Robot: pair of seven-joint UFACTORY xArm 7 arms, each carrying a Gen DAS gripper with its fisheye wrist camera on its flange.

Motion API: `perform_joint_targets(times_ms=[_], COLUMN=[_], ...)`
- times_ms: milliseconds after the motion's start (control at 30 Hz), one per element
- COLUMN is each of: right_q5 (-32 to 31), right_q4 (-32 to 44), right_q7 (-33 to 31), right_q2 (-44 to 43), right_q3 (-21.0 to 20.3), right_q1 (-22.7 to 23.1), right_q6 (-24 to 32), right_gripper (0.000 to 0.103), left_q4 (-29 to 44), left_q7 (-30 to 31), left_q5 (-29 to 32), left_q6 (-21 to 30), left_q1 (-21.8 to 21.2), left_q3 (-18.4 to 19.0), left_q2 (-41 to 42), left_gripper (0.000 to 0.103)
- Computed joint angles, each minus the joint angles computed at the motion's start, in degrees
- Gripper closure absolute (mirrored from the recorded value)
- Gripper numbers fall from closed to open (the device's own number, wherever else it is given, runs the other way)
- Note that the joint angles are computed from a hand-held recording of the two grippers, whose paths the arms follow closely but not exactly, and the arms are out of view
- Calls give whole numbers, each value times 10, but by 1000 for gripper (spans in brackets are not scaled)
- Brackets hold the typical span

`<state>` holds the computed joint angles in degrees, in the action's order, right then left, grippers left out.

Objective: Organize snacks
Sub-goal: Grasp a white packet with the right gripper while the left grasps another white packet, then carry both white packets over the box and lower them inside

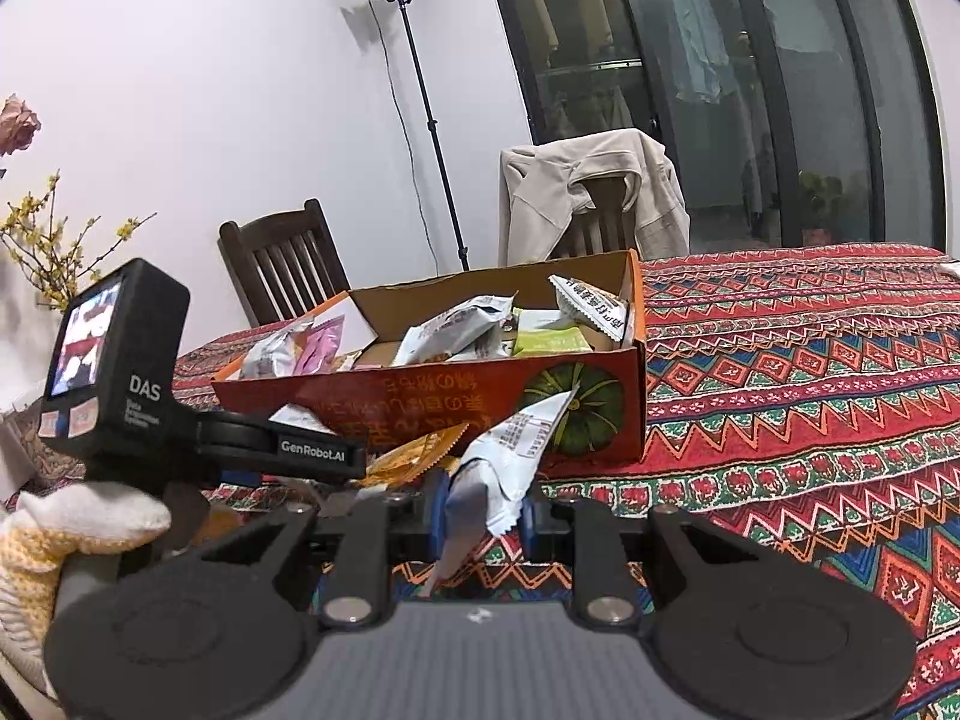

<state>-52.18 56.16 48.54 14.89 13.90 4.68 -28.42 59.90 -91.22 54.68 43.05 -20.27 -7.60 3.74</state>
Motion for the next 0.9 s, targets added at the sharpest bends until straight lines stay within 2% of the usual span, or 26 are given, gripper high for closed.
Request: perform_joint_targets(times_ms=[67, 133, 167, 200, 500, 900], right_q5=[-2, 0, 0, 0, -5, 15], right_q4=[2, 1, 1, 1, 1, -9], right_q7=[0, -3, -4, -5, -7, -33], right_q2=[1, 1, 1, 0, 1, -3], right_q3=[0, 0, 1, 1, 0, -6], right_q1=[0, 0, 0, 0, 0, 9], right_q6=[1, 2, 1, 1, -1, -14], right_gripper=[80, 80, 80, 80, 80, 80], left_q4=[-5, -12, -13, -18, -50, -119], left_q7=[-2, 0, 4, 7, -9, -49], left_q5=[4, 8, 5, 3, 19, 60], left_q6=[-2, -11, -14, -24, -25, -20], left_q1=[0, 1, 1, 4, 11, 28], left_q3=[0, -2, -3, -4, -23, -68], left_q2=[-5, -13, -17, -22, -61, -150], left_gripper=[32, 62, 68, 80, 86, 86])
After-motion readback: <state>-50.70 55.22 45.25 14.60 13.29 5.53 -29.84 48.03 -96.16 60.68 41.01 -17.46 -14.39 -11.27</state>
